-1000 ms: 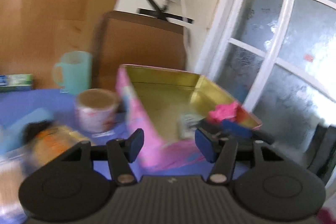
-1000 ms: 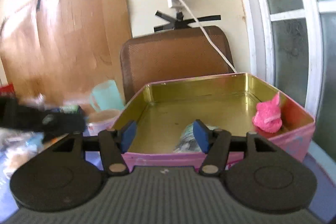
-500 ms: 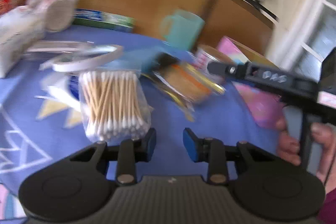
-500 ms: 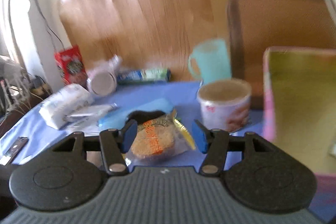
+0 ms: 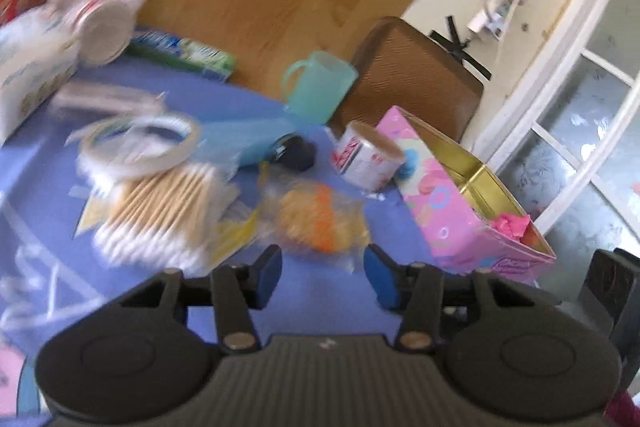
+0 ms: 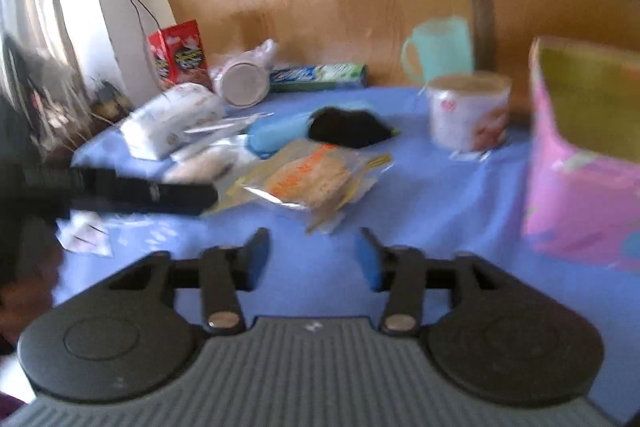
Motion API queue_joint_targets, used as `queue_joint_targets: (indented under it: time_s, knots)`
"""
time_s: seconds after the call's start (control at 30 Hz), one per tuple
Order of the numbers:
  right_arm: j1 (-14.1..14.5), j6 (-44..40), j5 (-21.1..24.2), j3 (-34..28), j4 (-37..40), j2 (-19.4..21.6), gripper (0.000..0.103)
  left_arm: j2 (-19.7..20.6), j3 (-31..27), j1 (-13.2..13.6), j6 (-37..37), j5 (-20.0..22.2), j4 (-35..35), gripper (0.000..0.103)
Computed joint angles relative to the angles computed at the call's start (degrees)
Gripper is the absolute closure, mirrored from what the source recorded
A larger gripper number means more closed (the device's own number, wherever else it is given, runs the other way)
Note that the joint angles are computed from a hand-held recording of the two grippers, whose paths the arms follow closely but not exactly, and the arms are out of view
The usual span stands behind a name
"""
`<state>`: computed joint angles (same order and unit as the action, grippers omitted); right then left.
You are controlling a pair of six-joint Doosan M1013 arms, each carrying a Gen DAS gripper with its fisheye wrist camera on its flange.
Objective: Organize soft objects
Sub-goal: 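Grasp the orange snack bag with the right gripper, then lower the orange snack bag into the tin and open the right gripper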
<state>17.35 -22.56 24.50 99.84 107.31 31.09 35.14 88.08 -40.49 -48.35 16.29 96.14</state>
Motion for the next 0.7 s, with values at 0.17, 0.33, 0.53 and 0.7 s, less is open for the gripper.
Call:
queue_joint_targets:
  time_s: [0.17,0.33,0.53,0.7]
  knots:
    - [0.9,2.9,-2.1,-3.1,-4.1,1.8,0.038,3.1,-6.8,-0.5,22.6,7.6,-16.4,0.024]
    - [1.3,4.3,-1.9,-4.8,-8.3,2.8,0.031,5.6,-11.5,1.8,42.7,5.2,-38.5,0.024]
    - [1.9,-0.7,-2.8,-4.2,-5.5,2.8,0.048,6.0,-12.3,0.4,48.1,6.3,-41.4,0.05]
    - [1.2,-19.1,-0.8,2.4,14.7,-0.7,0.052,4.3,-10.7,-1.1,42.5,3.1,-35.4,0.05]
